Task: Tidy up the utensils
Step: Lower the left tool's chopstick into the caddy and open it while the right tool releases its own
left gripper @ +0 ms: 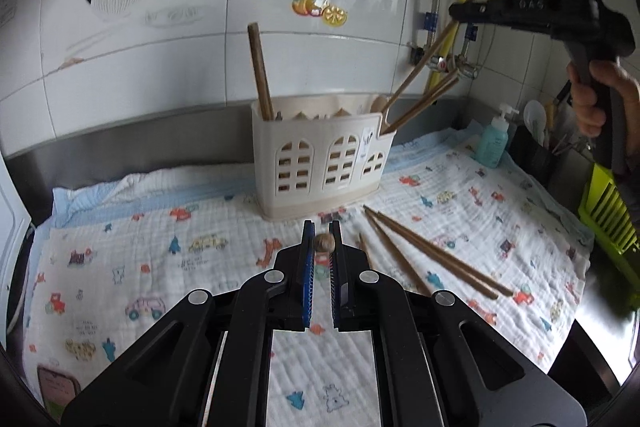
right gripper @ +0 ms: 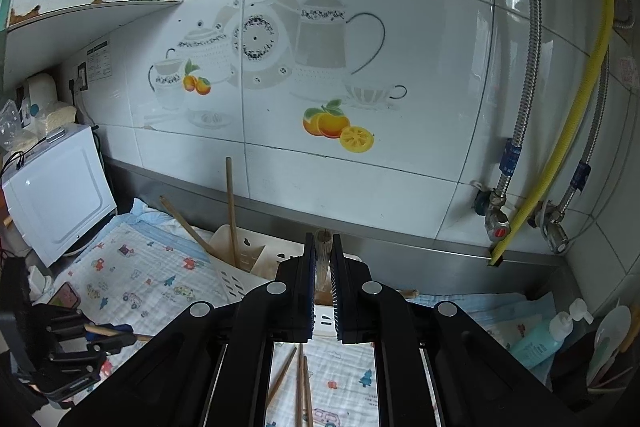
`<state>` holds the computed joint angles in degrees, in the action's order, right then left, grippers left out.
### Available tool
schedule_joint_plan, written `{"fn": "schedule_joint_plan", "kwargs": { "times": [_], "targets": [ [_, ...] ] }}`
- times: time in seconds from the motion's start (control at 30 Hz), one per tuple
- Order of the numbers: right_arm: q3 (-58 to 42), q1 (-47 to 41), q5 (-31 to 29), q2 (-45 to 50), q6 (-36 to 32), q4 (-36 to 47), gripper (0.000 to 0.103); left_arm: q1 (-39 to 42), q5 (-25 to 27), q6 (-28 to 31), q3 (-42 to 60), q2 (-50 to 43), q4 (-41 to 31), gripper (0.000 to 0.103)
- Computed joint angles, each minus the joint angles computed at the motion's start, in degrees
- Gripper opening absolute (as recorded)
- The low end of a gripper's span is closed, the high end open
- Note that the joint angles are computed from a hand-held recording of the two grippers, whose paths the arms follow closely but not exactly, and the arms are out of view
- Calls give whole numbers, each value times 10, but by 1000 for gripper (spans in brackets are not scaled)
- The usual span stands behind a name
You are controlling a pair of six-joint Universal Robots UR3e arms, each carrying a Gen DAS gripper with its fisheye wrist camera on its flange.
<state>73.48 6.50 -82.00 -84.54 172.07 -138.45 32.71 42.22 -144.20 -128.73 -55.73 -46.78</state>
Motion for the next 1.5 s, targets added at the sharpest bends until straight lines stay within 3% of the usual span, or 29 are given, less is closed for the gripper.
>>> {"fn": "schedule_joint_plan", "kwargs": {
  "times": [0.37, 0.6, 0.83, 1.0, 1.27, 1.5],
  "targets": [
    [-57, 7, -16, 61, -6, 39, 7, -50, 3, -60, 116, -76, 40, 5],
    [-62, 5, -14, 67, -10, 43, 7, -86, 3, -138, 235, -143, 105, 5],
    [-71, -1, -10, 56, -21, 51, 7, -181, 116, -228, 419, -286, 201, 5],
    [-75, -4, -6, 48, -27, 65, 7, -224, 181, -256, 512, -368, 208, 5],
    [-94, -18, 15, 43, -28, 95, 7, -243, 222, -259, 543, -431, 191, 5],
    [-107, -14, 13, 71, -25, 103, 7, -240, 221, -255, 537, -450, 177, 6]
  ]
}}
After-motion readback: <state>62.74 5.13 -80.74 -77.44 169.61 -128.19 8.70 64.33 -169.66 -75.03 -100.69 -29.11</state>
